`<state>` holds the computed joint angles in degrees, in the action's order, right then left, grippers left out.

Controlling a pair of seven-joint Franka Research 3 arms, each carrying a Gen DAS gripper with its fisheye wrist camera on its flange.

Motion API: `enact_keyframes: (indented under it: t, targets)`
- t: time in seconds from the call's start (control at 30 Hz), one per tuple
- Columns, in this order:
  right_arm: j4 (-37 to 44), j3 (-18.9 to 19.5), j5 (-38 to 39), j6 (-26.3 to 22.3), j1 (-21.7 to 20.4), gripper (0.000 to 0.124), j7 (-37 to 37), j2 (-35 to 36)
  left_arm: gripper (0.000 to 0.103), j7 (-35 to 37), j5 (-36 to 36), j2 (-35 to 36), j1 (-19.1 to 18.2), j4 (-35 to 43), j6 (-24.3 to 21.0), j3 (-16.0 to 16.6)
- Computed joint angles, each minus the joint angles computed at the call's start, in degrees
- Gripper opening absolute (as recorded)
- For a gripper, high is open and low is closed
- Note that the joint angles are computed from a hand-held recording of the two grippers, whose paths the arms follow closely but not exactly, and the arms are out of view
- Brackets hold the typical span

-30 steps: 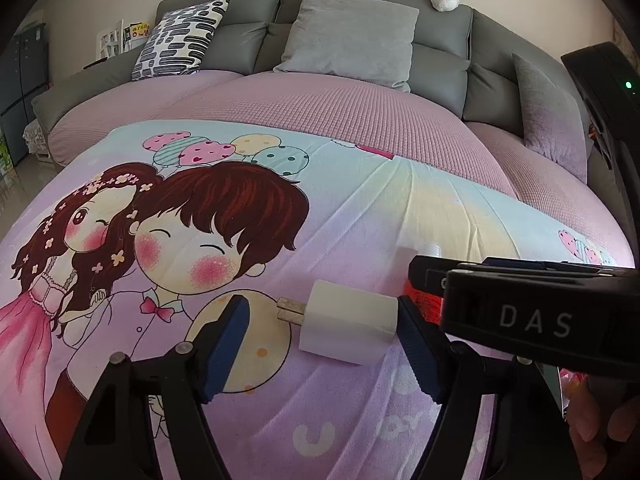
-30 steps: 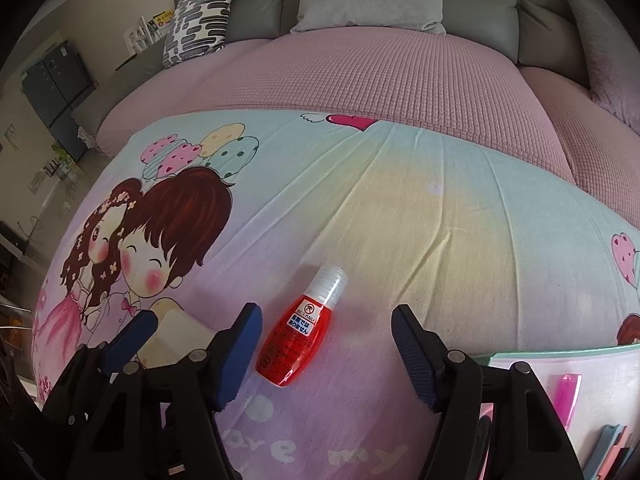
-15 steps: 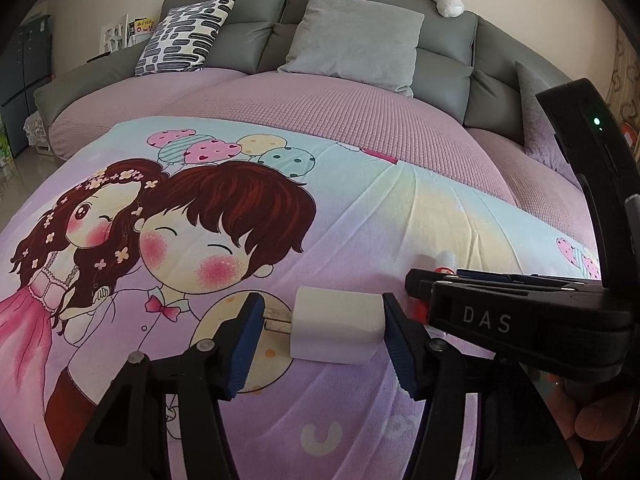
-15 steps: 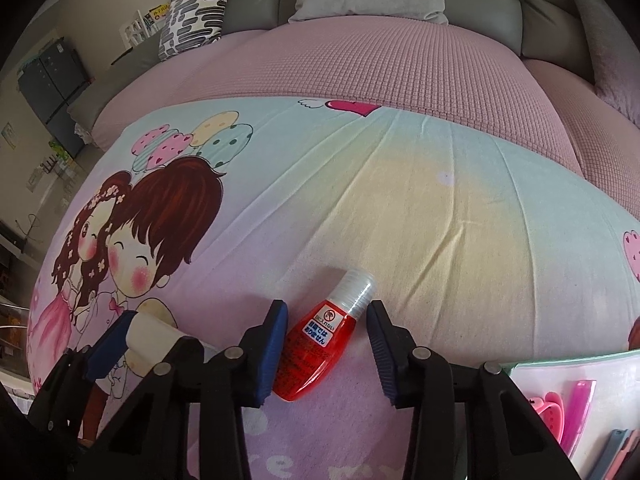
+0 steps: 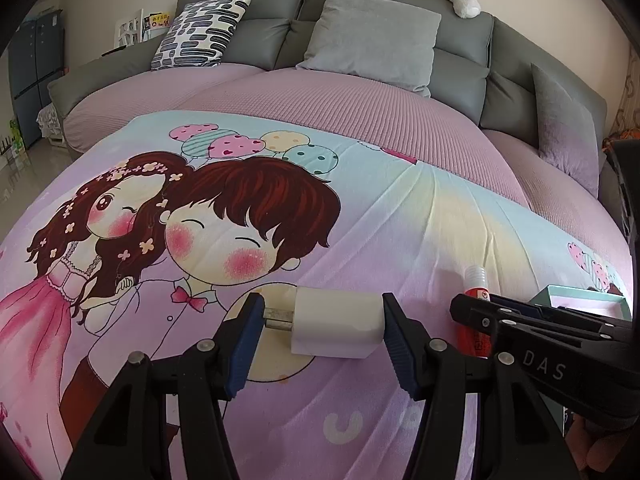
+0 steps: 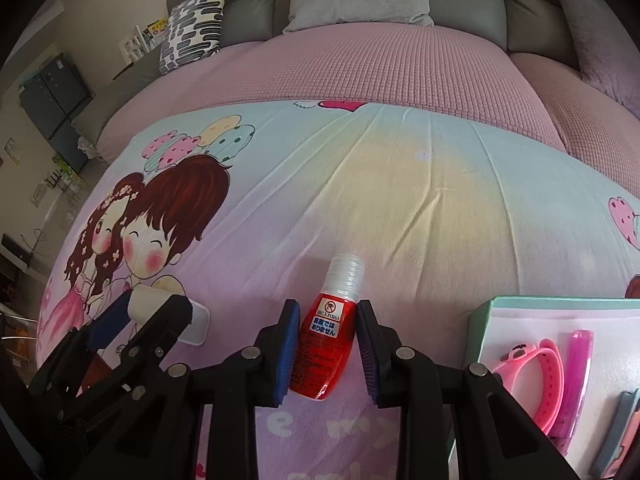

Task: Organize rigid objects
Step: 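Grasp the white charger with the left tool while the right tool grasps the red bottle, then carry the white charger and red bottle over the tray with both tools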

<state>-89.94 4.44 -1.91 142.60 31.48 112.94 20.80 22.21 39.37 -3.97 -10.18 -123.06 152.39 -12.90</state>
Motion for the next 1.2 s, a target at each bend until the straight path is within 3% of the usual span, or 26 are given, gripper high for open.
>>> enact_keyframes:
  t: [0.37, 0.63, 0.97, 1.2]
  targets:
    - [-12.54, -0.1, -4.25, 9.07, -0.08, 0.029, 6.21, -9.47, 0.06, -1.12, 2.41, -0.9, -0.66, 1.15, -1.75, -0.75]
    - [-23.25, 0.34, -15.51, 14.17, -2.2, 0.029, 22.2, -18.97, 0.06, -1.27, 4.05, -2.23, -1.14, 2.32, -2.61, -1.7]
    - [-33.98, 6.86, -26.75, 11.3, -12.27, 0.029, 39.43, -32.31, 0.06, -3.06, 9.15, -3.59, -2.21, 4.71, -3.47, -3.6]
    - [-39.88, 10.24, -27.18, 8.91, -18.61, 0.029, 42.74, -39.7, 0.06, -3.7, 12.74, -3.25, -3.51, 7.16, -4.12, -4.8]
